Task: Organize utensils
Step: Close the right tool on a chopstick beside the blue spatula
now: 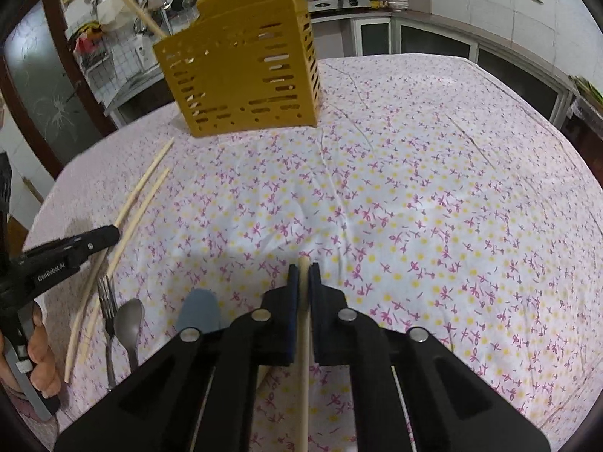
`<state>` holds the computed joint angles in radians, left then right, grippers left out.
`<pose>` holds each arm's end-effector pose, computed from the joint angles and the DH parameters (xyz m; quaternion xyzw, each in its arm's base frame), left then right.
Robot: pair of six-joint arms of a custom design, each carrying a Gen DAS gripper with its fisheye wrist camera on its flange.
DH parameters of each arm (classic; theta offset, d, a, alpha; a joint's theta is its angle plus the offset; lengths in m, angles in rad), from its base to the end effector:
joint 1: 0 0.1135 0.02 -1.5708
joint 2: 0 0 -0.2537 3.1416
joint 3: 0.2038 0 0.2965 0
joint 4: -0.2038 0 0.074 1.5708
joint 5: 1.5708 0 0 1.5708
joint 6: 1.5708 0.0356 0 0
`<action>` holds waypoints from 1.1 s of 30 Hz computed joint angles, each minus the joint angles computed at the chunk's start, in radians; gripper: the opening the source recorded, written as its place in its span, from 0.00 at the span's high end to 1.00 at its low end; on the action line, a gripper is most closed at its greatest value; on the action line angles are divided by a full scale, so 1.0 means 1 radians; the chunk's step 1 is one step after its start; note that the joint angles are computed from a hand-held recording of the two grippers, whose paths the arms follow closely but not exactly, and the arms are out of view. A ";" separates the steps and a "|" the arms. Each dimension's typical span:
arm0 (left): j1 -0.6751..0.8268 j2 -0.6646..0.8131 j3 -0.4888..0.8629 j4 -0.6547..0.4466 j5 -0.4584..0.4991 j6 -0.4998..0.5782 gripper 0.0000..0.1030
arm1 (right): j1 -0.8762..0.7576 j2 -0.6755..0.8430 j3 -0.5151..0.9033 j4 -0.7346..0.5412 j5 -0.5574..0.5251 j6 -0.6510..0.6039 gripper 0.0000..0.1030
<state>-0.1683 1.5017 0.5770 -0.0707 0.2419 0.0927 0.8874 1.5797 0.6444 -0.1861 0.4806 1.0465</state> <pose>0.2788 -0.0560 0.0798 0.1578 0.9393 -0.1263 0.2771 0.1951 0.2135 0.0740 0.1281 0.9396 0.0464 0.3139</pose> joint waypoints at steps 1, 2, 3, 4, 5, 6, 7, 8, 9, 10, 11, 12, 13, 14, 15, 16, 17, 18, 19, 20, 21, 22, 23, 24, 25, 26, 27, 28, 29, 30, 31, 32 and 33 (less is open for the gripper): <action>-0.006 0.000 -0.005 0.006 -0.010 -0.001 0.90 | 0.004 0.005 0.007 -0.008 0.002 -0.002 0.94; -0.014 -0.005 -0.011 0.011 -0.026 0.002 0.90 | 0.005 0.003 0.008 -0.012 0.002 -0.002 0.94; -0.022 -0.007 -0.012 0.014 -0.038 0.001 0.90 | 0.012 -0.006 0.004 -0.015 0.006 0.001 0.94; -0.024 -0.010 -0.014 0.013 -0.043 0.001 0.90 | 0.016 -0.017 -0.006 -0.014 0.006 0.003 0.94; -0.026 -0.010 -0.014 0.013 -0.046 -0.001 0.90 | 0.027 -0.028 -0.017 -0.013 0.012 0.009 0.94; -0.028 -0.013 -0.017 0.012 -0.050 0.001 0.90 | 0.037 -0.034 -0.022 -0.019 0.014 0.012 0.93; -0.028 -0.013 -0.017 0.013 -0.051 0.003 0.90 | 0.042 -0.040 -0.031 -0.017 0.017 0.013 0.93; -0.031 -0.009 -0.014 0.015 -0.056 0.001 0.90 | 0.055 -0.052 -0.045 -0.010 0.022 0.021 0.92; -0.033 -0.005 -0.011 0.016 -0.059 0.000 0.90 | 0.066 -0.061 -0.055 -0.009 0.024 0.029 0.90; -0.037 -0.006 -0.013 0.018 -0.065 0.000 0.90 | 0.074 -0.069 -0.062 -0.012 0.026 0.035 0.90; -0.041 -0.005 -0.015 0.022 -0.071 -0.001 0.90 | 0.081 -0.076 -0.068 -0.013 0.025 0.040 0.88; -0.044 -0.006 -0.016 0.025 -0.076 -0.001 0.90 | 0.094 -0.082 -0.075 -0.014 0.025 0.050 0.83; -0.047 -0.004 -0.016 0.028 -0.079 -0.002 0.90 | 0.101 -0.085 -0.079 -0.016 0.025 0.059 0.79; -0.048 -0.004 -0.017 0.028 -0.081 -0.004 0.90 | 0.111 -0.092 -0.086 -0.015 0.023 0.068 0.74; -0.051 -0.004 -0.017 0.030 -0.083 -0.006 0.90 | 0.118 -0.098 -0.090 -0.016 0.024 0.071 0.74; -0.053 -0.005 -0.019 0.032 -0.086 -0.006 0.90 | 0.130 -0.101 -0.091 -0.023 0.030 0.078 0.74; -0.054 -0.004 -0.019 0.034 -0.088 -0.006 0.90 | 0.141 -0.102 -0.088 -0.035 0.036 0.084 0.74; -0.057 -0.004 -0.020 0.035 -0.092 -0.006 0.90 | 0.148 -0.101 -0.086 -0.044 0.039 0.088 0.74; -0.057 -0.003 -0.020 0.036 -0.094 -0.005 0.90 | 0.149 -0.094 -0.081 -0.049 0.034 0.086 0.74; -0.059 -0.004 -0.021 0.037 -0.096 -0.005 0.90 | 0.149 -0.090 -0.078 -0.051 0.033 0.086 0.74; -0.059 -0.004 -0.021 0.037 -0.096 -0.006 0.90 | 0.145 -0.087 -0.075 -0.054 0.028 0.086 0.74; -0.059 -0.003 -0.021 0.037 -0.096 -0.005 0.90 | 0.144 -0.082 -0.068 -0.060 0.026 0.086 0.74; -0.058 -0.003 -0.021 0.037 -0.094 -0.003 0.90 | 0.142 -0.076 -0.062 -0.064 0.023 0.082 0.74; -0.057 -0.003 -0.021 0.036 -0.093 -0.001 0.90 | 0.139 -0.068 -0.056 -0.063 0.018 0.075 0.74; -0.056 -0.003 -0.020 0.034 -0.091 0.000 0.90 | 0.134 -0.070 -0.060 -0.054 0.010 0.072 0.74; -0.056 -0.001 -0.018 0.034 -0.092 0.002 0.90 | 0.129 -0.077 -0.066 -0.047 0.002 0.069 0.76; -0.057 0.001 -0.017 0.036 -0.093 0.005 0.90 | 0.122 -0.092 -0.081 -0.028 -0.009 0.065 0.86; -0.059 0.003 -0.016 0.038 -0.093 0.007 0.90 | 0.116 -0.107 -0.097 -0.009 -0.017 0.067 0.87; -0.058 0.004 -0.016 0.038 -0.092 0.007 0.90 | 0.113 -0.113 -0.104 -0.001 -0.021 0.070 0.87; -0.056 0.003 -0.016 0.038 -0.088 0.005 0.90 | 0.112 -0.123 -0.115 0.010 -0.022 0.075 0.88; -0.055 0.004 -0.015 0.038 -0.085 0.002 0.90 | 0.110 -0.127 -0.119 0.017 -0.023 0.076 0.88; -0.053 0.003 -0.015 0.039 -0.081 0.000 0.90 | 0.110 -0.135 -0.128 0.025 -0.024 0.079 0.89; -0.052 0.001 -0.017 0.040 -0.079 -0.001 0.90 | 0.109 -0.145 -0.136 0.032 -0.022 0.083 0.90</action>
<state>-0.2201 1.5028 0.5603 -0.0311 0.1632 0.0918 0.9968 1.4347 0.5080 -0.1537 0.4590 1.1296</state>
